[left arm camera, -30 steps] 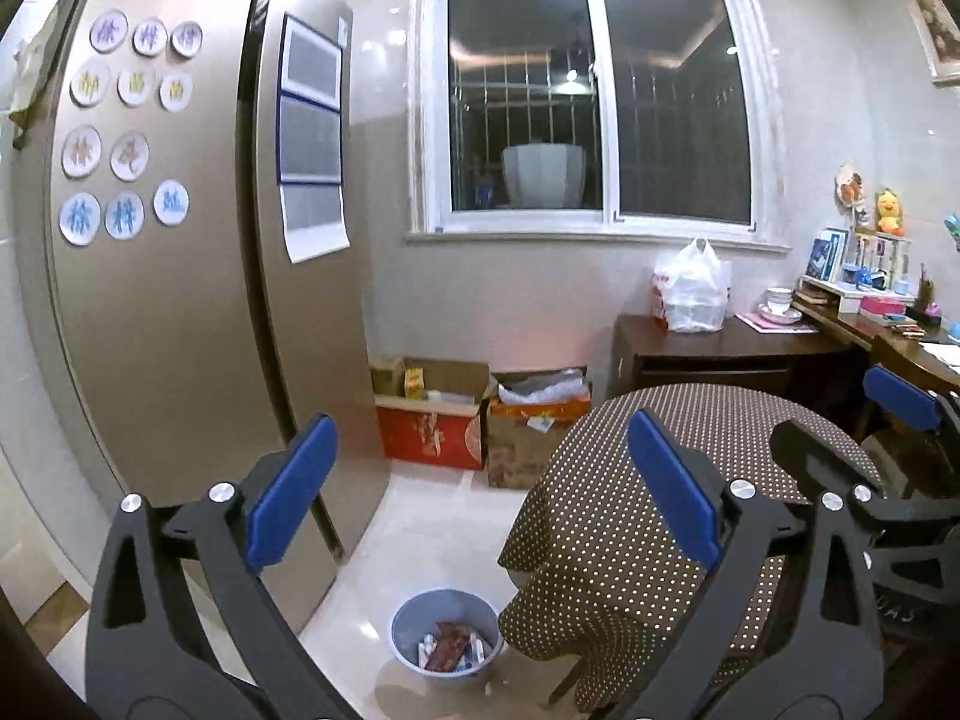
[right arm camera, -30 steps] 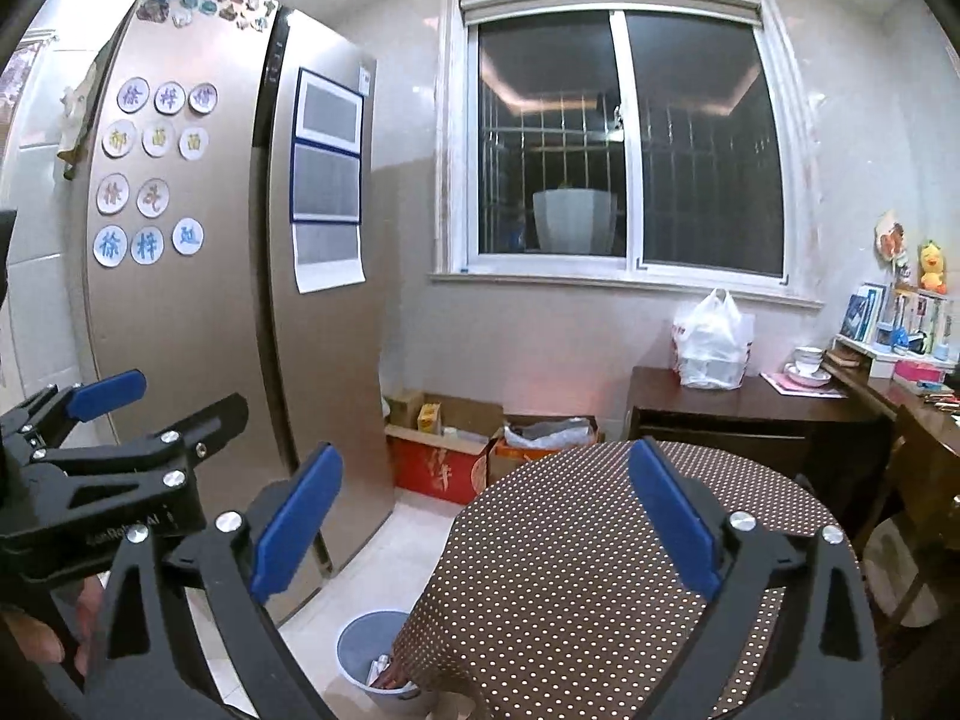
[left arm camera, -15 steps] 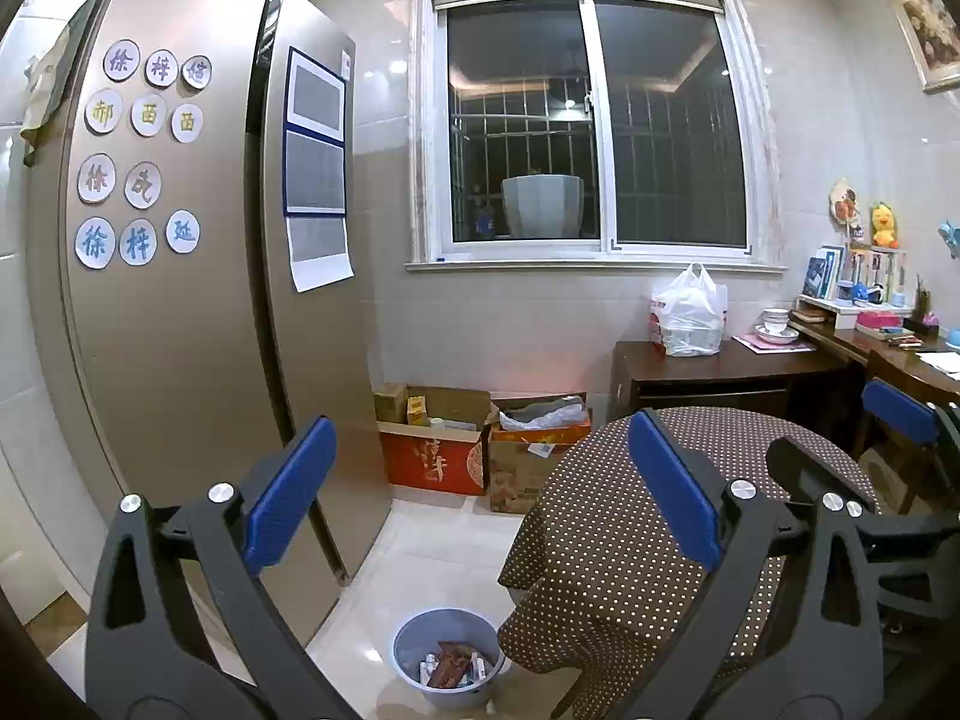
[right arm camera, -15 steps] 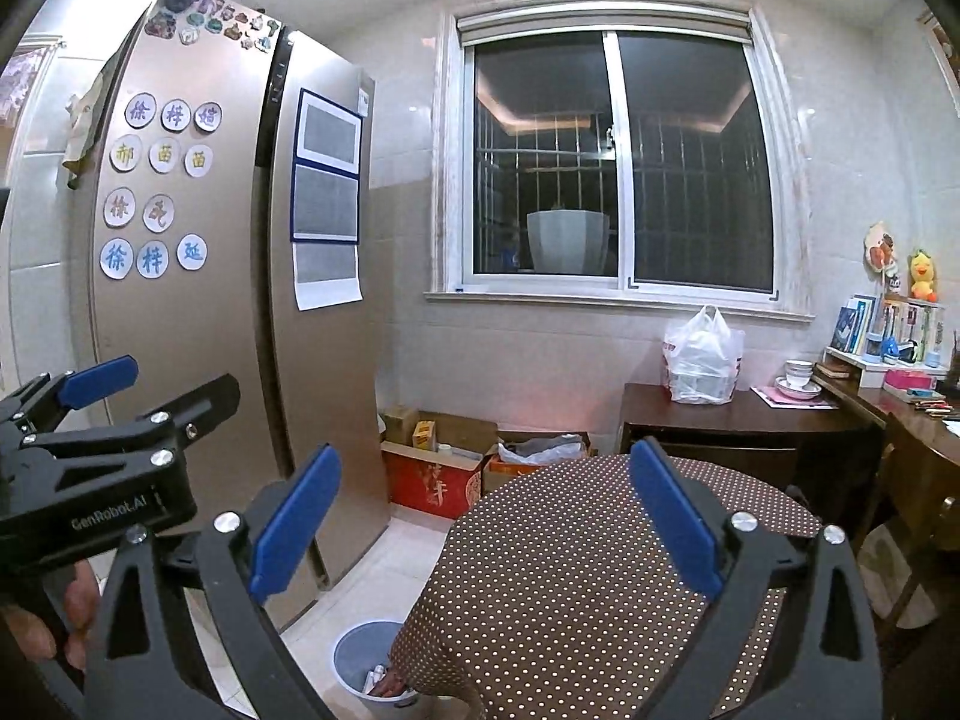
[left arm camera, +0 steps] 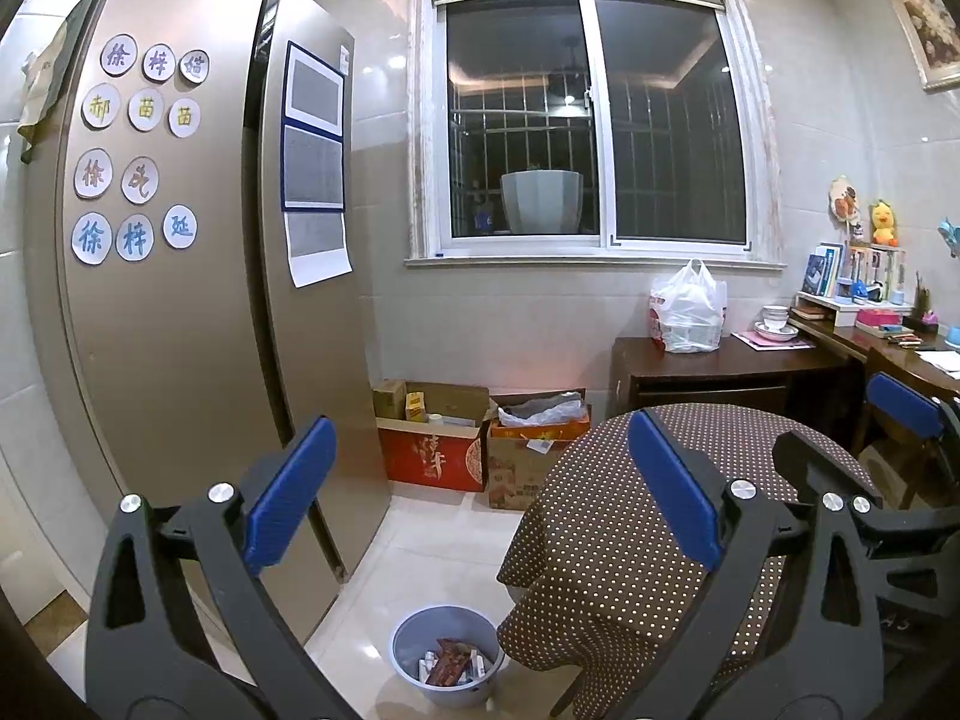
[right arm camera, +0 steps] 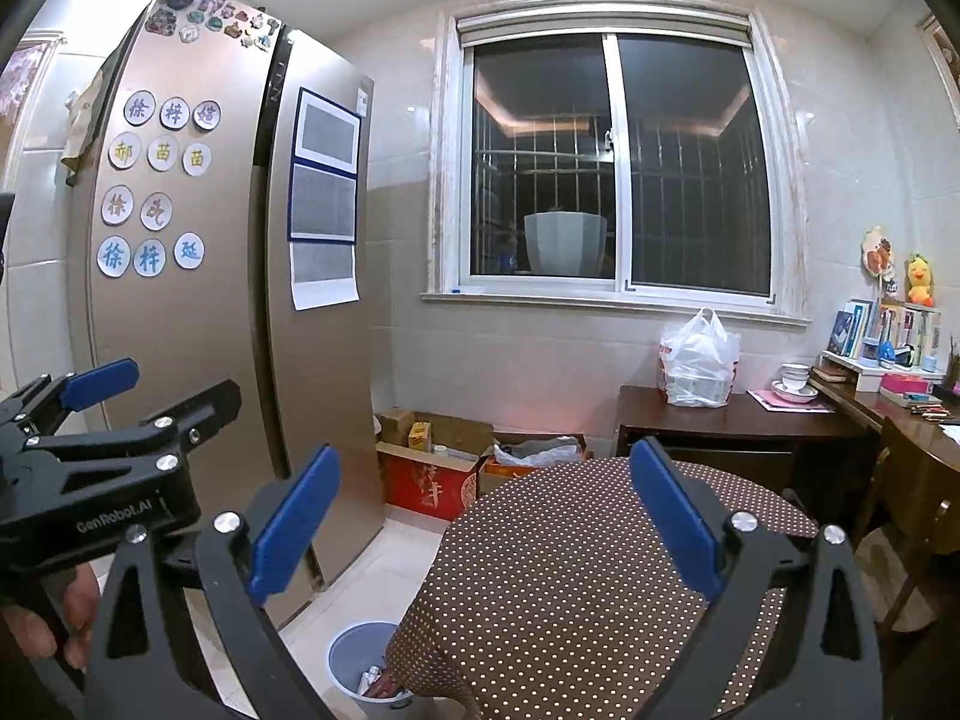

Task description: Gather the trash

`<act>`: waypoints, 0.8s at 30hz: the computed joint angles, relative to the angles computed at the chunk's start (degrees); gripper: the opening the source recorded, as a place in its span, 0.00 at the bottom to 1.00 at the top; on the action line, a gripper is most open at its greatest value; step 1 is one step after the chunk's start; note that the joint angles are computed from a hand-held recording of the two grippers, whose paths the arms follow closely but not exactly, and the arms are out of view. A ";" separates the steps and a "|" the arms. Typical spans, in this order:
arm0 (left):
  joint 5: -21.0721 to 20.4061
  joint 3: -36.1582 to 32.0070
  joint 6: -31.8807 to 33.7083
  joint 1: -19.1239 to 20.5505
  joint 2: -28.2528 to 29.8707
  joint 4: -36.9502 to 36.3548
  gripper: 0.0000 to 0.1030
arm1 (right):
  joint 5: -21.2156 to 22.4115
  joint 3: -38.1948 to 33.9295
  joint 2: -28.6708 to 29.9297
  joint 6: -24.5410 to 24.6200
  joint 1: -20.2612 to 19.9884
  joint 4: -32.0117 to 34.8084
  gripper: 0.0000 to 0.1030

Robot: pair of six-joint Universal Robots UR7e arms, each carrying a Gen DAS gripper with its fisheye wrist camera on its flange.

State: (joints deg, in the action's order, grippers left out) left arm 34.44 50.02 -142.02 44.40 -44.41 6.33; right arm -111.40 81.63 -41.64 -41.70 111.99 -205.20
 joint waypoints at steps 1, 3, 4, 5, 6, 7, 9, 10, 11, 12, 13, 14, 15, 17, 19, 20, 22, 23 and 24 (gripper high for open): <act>0.02 -0.28 -0.12 0.05 0.14 0.31 0.93 | 0.03 0.00 -0.01 0.08 -0.01 0.10 0.93; 0.06 -0.32 -0.17 0.16 0.17 0.45 0.93 | -0.19 -0.29 0.25 0.26 0.09 0.38 0.93; 0.14 -0.35 -0.18 0.19 0.18 0.53 0.93 | -0.30 -0.55 0.43 0.32 0.16 0.48 0.93; 0.11 -0.36 -0.21 0.18 0.20 0.50 0.93 | -0.40 -0.69 0.52 0.36 0.17 0.56 0.93; 0.07 -0.42 -0.30 0.17 0.24 0.59 0.93 | -0.63 -0.91 0.75 0.41 0.30 0.56 0.93; 0.09 -0.40 -0.36 0.16 0.30 0.62 0.93 | -0.61 -0.93 0.79 0.48 0.29 0.59 0.93; 0.06 -0.79 -0.40 0.23 0.52 0.95 0.93 | -0.60 -0.95 0.78 0.42 0.28 0.56 0.93; 0.03 -0.83 -0.43 0.26 0.57 1.06 0.93 | -0.61 -0.98 0.81 0.45 0.28 0.62 0.93; 0.07 -0.79 -0.53 0.30 0.55 1.15 0.93 | -0.64 -0.95 0.80 0.50 0.30 0.65 0.93; 0.13 -0.90 -0.60 0.34 0.58 1.31 0.93 | -0.73 -1.20 0.93 0.57 0.35 0.85 0.93; 0.27 -1.45 -0.62 0.44 0.78 1.77 0.93 | -0.82 -1.31 1.03 0.60 0.37 0.99 0.93; 0.28 -1.47 -0.61 0.46 0.80 1.80 0.93 | -0.88 -1.43 1.14 0.66 0.38 1.11 0.93; 0.34 -1.57 -0.65 0.48 0.82 1.93 0.93 | -1.03 -1.65 1.34 0.76 0.45 1.19 0.93; 0.25 -1.64 -0.67 0.46 0.95 1.97 0.93 | -1.20 -2.00 1.59 0.83 0.49 1.35 0.93; 0.25 -1.91 -0.79 0.49 1.08 2.26 0.93 | -1.26 -2.33 1.75 0.95 0.53 1.55 0.93; 0.36 -2.34 -0.86 0.59 1.22 2.69 0.93 | -1.25 -2.33 1.73 0.91 0.52 1.56 0.93; 0.36 -2.31 -0.84 0.60 1.25 2.68 0.93 | -1.24 -2.33 1.71 0.88 0.49 1.64 0.93; 0.37 -2.35 -0.84 0.62 1.28 2.75 0.93 | -1.30 -2.32 1.72 0.95 0.51 1.66 0.93; 0.26 -2.41 -0.88 0.61 1.33 2.76 0.93 | -1.36 -2.48 1.77 1.06 0.50 1.90 0.93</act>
State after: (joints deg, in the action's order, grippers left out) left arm 34.70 47.61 -142.90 45.02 -43.08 9.09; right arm -112.76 79.16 -39.86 -40.63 112.50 -203.30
